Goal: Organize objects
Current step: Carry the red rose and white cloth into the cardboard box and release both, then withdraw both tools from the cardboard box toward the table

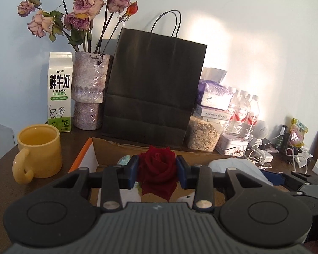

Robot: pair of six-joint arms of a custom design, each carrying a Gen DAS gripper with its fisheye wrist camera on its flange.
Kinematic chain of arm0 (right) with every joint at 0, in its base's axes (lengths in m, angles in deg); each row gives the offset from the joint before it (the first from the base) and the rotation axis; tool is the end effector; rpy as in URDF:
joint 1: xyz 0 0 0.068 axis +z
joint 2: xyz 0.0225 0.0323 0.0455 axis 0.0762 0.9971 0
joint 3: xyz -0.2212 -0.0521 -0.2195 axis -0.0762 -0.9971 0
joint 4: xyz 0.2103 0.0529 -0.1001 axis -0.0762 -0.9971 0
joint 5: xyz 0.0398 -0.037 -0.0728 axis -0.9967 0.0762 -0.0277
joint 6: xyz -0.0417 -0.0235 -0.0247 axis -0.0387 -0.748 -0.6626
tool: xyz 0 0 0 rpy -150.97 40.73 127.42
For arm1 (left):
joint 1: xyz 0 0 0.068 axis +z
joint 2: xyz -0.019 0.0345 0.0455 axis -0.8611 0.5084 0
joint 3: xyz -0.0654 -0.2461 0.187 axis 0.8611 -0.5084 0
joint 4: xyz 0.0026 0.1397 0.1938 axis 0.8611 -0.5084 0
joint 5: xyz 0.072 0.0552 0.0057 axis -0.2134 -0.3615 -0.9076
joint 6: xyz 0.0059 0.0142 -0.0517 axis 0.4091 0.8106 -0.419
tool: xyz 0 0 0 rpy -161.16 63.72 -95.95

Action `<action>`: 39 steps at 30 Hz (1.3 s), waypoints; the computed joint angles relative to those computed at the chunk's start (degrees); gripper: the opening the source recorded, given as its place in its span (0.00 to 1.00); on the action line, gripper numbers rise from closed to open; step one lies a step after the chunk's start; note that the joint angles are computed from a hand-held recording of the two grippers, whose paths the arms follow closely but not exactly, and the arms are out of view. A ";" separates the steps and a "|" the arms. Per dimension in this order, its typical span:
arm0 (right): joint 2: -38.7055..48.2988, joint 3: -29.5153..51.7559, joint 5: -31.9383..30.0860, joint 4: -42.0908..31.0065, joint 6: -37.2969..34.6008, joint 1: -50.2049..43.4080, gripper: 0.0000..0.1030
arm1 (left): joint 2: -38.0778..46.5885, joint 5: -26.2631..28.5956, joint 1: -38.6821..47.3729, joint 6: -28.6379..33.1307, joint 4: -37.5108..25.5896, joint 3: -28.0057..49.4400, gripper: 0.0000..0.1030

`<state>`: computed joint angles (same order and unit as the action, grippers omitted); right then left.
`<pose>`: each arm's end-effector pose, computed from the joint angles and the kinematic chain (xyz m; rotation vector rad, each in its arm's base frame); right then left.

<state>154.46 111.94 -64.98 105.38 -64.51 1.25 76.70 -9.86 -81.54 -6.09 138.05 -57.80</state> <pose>0.3023 -0.0063 0.1456 -0.2328 1.9885 0.1878 0.2808 -0.1052 0.1331 -0.0633 1.9373 -0.2270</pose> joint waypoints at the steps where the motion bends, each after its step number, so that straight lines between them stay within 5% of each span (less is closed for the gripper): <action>1: 0.79 0.66 0.05 -0.31 0.12 -0.47 0.74 | 0.65 0.35 0.47 0.07 -0.01 0.34 0.37; 9: 3.33 2.24 0.26 -1.38 -0.26 -1.67 0.76 | 3.06 0.82 2.29 0.18 -1.56 1.83 0.41; 12: 3.36 1.87 1.83 -0.75 -0.36 -0.98 0.89 | 2.79 0.20 2.31 -0.38 -0.73 1.26 0.67; 13: 3.32 1.74 2.26 -0.49 -0.20 -0.89 0.97 | 2.73 -0.50 2.16 -0.59 -0.19 1.02 0.90; 14: 3.18 1.74 2.31 -0.67 -0.14 -0.98 1.00 | 2.88 -2.08 1.79 -0.78 0.91 0.63 1.00; 16: 2.94 1.76 2.39 -1.05 0.19 -1.08 1.00 | 2.64 -5.20 0.93 -0.55 1.02 0.54 1.00; 39: -0.31 -1.98 1.44 -0.52 -0.70 -0.06 1.00 | -0.02 -2.99 0.29 0.46 1.15 -3.05 1.00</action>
<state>154.15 109.96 -63.54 104.86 -65.20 1.18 76.69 -12.85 -81.25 -5.63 139.20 -60.85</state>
